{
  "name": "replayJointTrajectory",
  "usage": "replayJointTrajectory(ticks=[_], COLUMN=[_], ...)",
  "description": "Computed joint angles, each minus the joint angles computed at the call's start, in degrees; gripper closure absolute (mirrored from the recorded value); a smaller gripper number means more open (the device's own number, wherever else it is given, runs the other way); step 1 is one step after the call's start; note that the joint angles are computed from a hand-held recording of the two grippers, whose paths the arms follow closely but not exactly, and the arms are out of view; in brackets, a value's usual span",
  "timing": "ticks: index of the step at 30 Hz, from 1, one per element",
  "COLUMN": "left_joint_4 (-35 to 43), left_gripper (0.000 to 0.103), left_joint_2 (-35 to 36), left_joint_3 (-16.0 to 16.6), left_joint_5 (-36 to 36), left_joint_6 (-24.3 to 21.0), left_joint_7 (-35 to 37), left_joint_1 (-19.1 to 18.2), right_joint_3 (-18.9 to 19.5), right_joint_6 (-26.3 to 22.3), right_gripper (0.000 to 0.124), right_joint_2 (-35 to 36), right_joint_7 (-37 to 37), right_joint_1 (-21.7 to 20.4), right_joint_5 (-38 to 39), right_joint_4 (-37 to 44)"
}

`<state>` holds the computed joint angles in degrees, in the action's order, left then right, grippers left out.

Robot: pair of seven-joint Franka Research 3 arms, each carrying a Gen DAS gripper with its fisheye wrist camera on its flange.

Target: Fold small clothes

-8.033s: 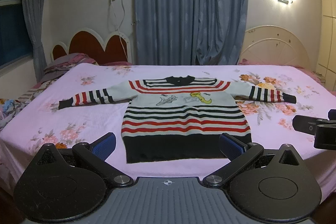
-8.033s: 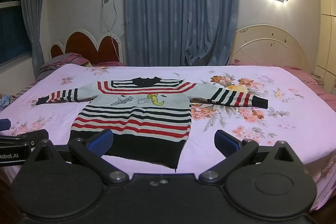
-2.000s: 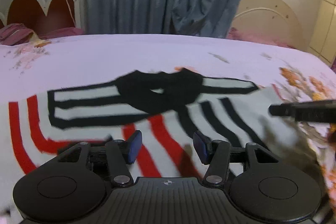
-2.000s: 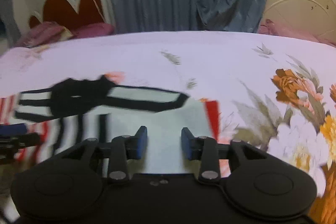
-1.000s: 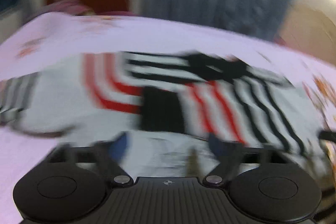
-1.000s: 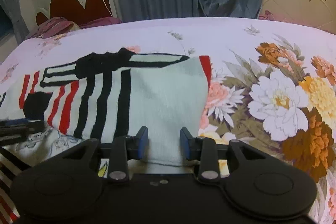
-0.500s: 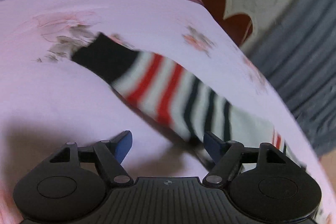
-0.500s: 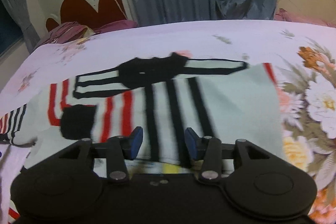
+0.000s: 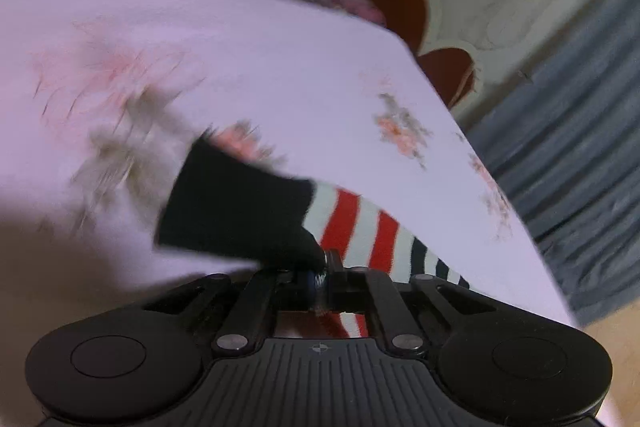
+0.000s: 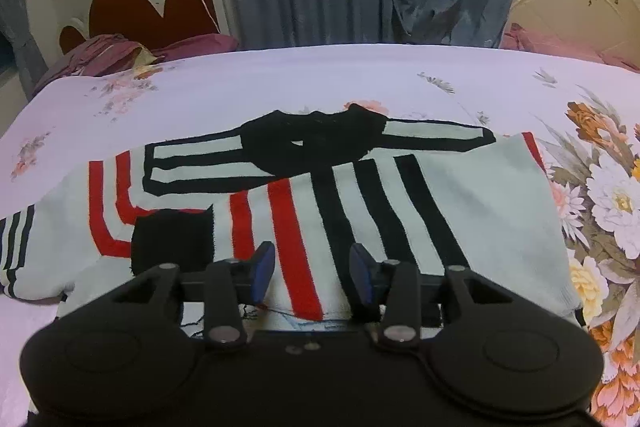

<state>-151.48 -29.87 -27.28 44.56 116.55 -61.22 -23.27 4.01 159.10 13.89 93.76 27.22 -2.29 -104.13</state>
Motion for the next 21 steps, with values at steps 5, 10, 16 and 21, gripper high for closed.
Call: replayJointTrajectory(ticks=[5,10,16,21], left_joint_4=[10.31,27.95,52.54,73.73], left_gripper=[0.098,0.098,0.098,0.098], left_joint_2=[8.71,24.63,44.29,60.31], left_joint_3=[0.71,2.66,5.70,6.72], left_joint_5=[12.30,24.33,30.05,24.25], left_joint_6=[1.96,7.55,9.27,10.84], left_joint_7=[10.10,19.61,34.70,51.54], left_joint_1=[3.46,3.73,-1.65,-6.28], right_joint_3=[-0.71,-0.87,-0.69,-0.32], right_joint_6=[1.15,2.82,4.64,4.96], right_gripper=[0.085,0.085,0.085,0.085], right_joint_2=[-0.45,-1.60,-3.40,-4.28], right_joint_7=[1.88,2.44,0.24,-3.69], right_joint_1=[0.10,-1.19,-4.14,-7.66], right_joint_5=[-0.79,0.28,3.02,9.15], right_joint_4=[-0.91,-2.26,-4.32,-5.48])
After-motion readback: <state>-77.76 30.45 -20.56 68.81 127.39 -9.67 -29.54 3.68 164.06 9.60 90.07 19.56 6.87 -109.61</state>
